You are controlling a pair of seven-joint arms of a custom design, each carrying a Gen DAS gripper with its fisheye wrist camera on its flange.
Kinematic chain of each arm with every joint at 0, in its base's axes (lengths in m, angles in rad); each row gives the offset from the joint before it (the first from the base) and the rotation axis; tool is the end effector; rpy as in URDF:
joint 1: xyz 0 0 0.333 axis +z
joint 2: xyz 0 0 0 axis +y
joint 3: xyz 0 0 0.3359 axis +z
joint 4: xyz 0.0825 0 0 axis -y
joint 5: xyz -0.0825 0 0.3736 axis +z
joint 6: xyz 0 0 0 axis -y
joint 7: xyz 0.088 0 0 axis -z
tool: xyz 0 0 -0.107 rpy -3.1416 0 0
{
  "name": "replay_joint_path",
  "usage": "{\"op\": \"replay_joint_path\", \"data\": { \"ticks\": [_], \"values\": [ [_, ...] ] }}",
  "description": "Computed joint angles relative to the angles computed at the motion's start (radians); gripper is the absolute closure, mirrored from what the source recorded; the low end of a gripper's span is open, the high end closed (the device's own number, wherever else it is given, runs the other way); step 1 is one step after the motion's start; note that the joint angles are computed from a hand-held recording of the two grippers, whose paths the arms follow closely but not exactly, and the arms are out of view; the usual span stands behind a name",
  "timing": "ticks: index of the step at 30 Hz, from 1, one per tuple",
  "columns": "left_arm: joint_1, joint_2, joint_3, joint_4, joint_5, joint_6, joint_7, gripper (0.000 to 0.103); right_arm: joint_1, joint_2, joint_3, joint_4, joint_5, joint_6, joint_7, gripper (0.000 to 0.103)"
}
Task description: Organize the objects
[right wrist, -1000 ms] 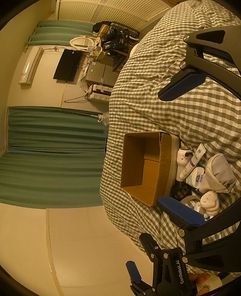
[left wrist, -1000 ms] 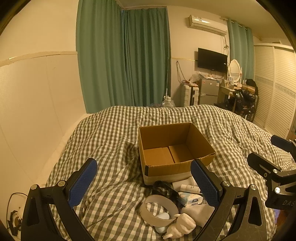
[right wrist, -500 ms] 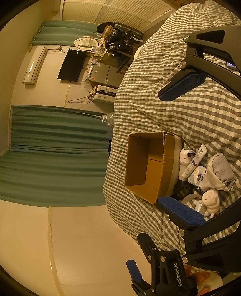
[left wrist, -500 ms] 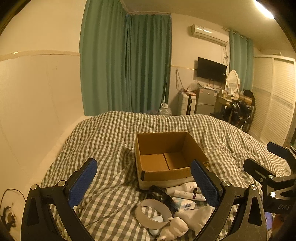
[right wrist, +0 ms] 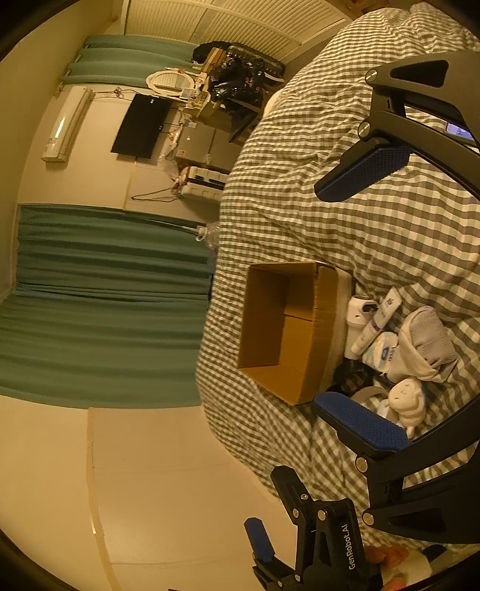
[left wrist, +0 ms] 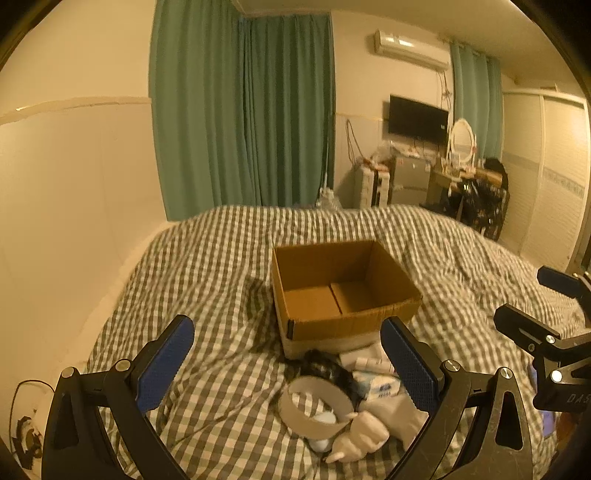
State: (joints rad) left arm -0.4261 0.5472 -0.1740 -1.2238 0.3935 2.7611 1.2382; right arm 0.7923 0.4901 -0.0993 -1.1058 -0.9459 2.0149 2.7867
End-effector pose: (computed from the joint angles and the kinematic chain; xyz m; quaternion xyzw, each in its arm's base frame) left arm 0.6447 -0.4083 0.6007 -0.4531 0.7467 -0.4118 0.2597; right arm 0.5784 0.4473 0.6295 -0.5293 0.6867 -0.4243 0.2613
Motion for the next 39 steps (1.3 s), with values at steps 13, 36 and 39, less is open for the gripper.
{"op": "replay_joint_path", "data": {
  "ticks": [13, 36, 39],
  "values": [
    [0.009, 0.068, -0.038, 0.015, -0.070, -0.149, 0.139, 0.000, -0.057, 0.013, 0.040, -0.068, 0.184, 0.030, -0.086, 0.000],
    [-0.011, 0.226, -0.045, 0.238, -0.179, -0.399, 0.241, 0.069, -0.087, 0.079, 0.027, -0.058, 0.440, 0.121, -0.241, 0.049],
    [-0.010, 0.225, -0.034, 0.239, -0.184, -0.399, 0.214, 0.085, -0.083, 0.072, 0.023, -0.069, 0.431, 0.129, -0.232, 0.051]
  ]
}}
